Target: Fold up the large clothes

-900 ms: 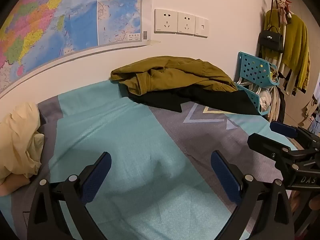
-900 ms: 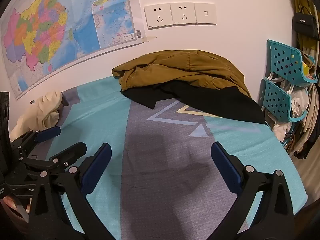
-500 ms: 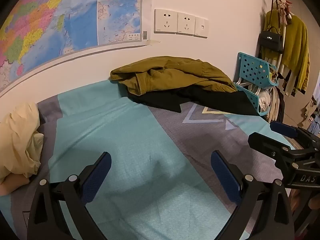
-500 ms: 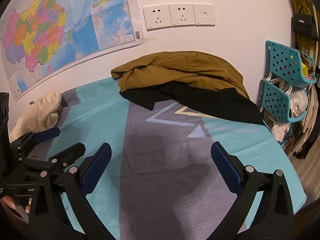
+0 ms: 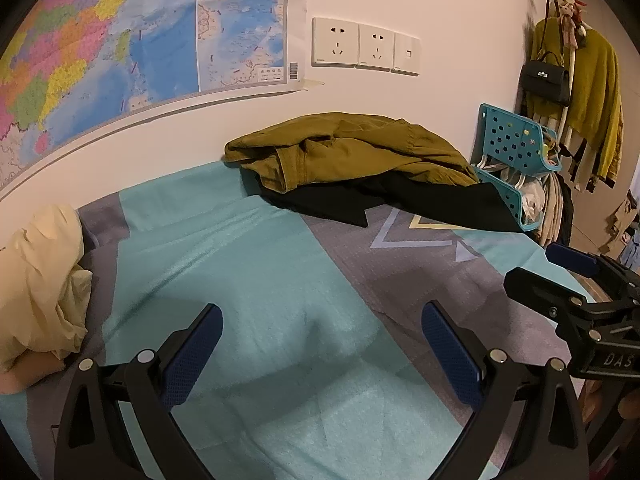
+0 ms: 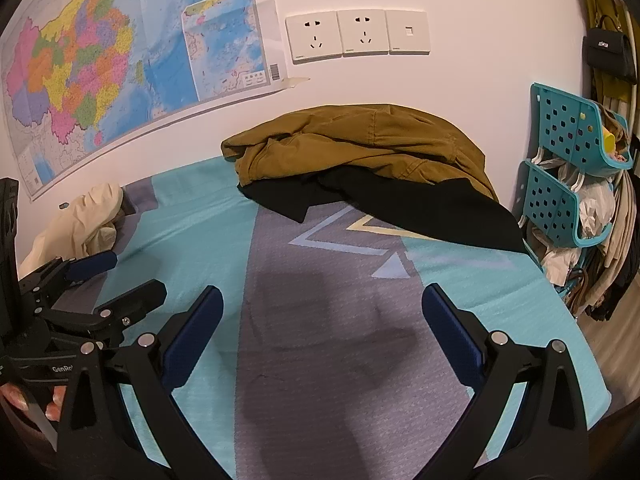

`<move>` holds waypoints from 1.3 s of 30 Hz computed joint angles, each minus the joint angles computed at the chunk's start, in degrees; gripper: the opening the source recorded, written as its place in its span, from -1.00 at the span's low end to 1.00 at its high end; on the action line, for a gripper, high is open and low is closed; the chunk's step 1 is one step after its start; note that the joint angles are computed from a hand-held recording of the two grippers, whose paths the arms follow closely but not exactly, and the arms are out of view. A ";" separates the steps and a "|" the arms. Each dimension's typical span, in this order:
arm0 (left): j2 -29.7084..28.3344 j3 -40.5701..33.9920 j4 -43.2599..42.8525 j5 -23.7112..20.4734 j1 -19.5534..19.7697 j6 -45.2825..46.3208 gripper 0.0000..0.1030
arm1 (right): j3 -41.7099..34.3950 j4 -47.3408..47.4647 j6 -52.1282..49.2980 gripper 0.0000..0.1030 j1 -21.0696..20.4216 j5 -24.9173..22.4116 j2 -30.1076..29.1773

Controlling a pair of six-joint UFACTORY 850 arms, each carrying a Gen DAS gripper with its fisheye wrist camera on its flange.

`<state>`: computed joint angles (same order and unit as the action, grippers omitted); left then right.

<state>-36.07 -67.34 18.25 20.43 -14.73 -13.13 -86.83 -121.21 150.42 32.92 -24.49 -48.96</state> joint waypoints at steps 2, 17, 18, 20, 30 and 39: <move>-0.01 -0.08 -0.12 -0.03 0.01 0.06 0.87 | -0.22 0.18 -0.37 0.90 -0.01 0.00 -0.08; 0.64 -0.45 -1.86 -0.53 -0.34 1.75 0.87 | -0.31 0.04 -1.62 0.90 -0.03 -0.69 0.14; 0.63 -0.55 -2.03 -0.62 -0.39 1.90 0.87 | -0.33 -0.01 -1.63 0.90 -0.06 -0.70 0.13; 0.60 -0.69 -2.01 -0.79 -0.42 1.76 0.87 | -0.29 -0.51 -1.17 0.90 -0.15 -0.69 0.15; 0.55 -0.82 -2.70 -0.73 -0.58 2.38 0.87 | -0.27 0.11 -2.11 0.90 -0.25 -0.72 0.31; 0.43 -1.28 -2.52 -0.84 -0.80 2.40 0.87 | -0.51 1.37 -3.33 0.90 -0.20 -0.86 0.27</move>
